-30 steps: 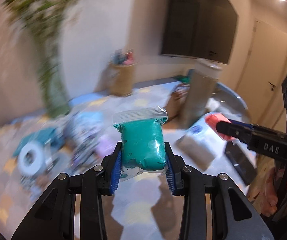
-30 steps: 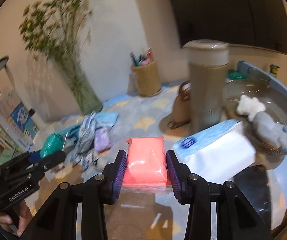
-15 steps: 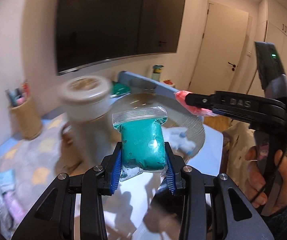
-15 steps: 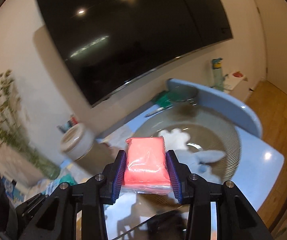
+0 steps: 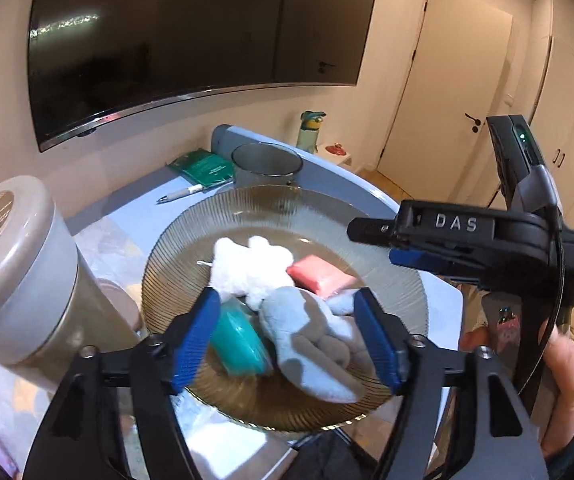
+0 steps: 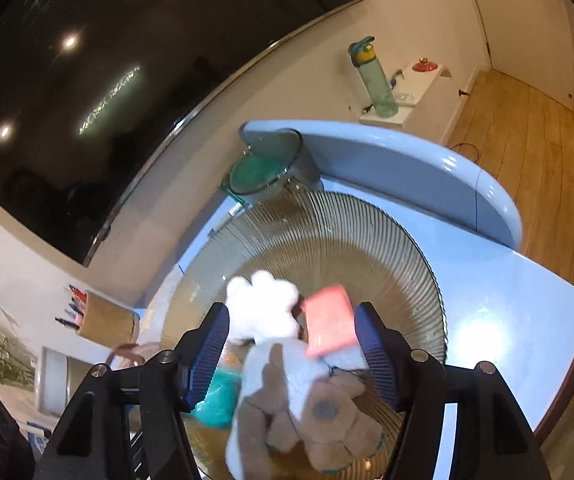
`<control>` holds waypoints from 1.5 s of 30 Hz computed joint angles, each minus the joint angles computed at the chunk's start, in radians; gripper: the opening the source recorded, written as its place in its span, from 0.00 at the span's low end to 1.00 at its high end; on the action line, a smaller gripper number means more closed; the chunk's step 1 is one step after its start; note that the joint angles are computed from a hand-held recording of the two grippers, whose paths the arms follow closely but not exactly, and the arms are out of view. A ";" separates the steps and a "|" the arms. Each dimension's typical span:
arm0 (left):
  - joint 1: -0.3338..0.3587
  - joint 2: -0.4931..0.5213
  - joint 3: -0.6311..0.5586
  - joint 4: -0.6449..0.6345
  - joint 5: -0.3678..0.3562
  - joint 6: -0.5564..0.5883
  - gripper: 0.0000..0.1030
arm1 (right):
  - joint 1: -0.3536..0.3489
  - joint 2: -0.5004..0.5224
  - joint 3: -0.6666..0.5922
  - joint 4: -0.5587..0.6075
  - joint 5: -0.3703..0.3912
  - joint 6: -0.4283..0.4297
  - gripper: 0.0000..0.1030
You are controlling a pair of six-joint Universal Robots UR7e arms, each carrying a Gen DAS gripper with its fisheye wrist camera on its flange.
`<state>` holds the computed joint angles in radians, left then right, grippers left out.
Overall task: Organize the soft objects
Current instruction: 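Open both tools to drop the packs into the basket, then move both tools back to the pile on the table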
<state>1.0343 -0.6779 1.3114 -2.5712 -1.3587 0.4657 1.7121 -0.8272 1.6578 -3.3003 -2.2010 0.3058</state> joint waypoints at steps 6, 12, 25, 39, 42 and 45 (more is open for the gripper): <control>-0.013 -0.082 0.097 -0.017 -0.053 0.053 0.68 | 0.016 -0.025 0.066 -0.027 0.030 0.010 0.62; 0.008 -0.210 0.175 -0.035 -0.069 0.053 0.68 | 0.082 -0.017 0.107 -0.103 -0.007 -0.025 0.62; 0.164 -0.520 0.299 -0.170 0.060 -0.002 0.79 | 0.251 0.164 -0.010 -0.129 0.017 -0.161 0.62; 0.397 -0.500 0.229 -0.286 0.289 -0.106 0.80 | 0.321 0.636 -0.494 0.103 0.089 -0.427 0.74; 0.450 -0.464 0.210 -0.286 0.291 -0.129 0.80 | 0.317 0.714 -0.570 0.097 0.063 -0.484 0.74; 0.492 -0.438 0.180 -0.255 0.250 -0.160 0.80 | 0.305 0.739 -0.598 0.114 0.063 -0.484 0.74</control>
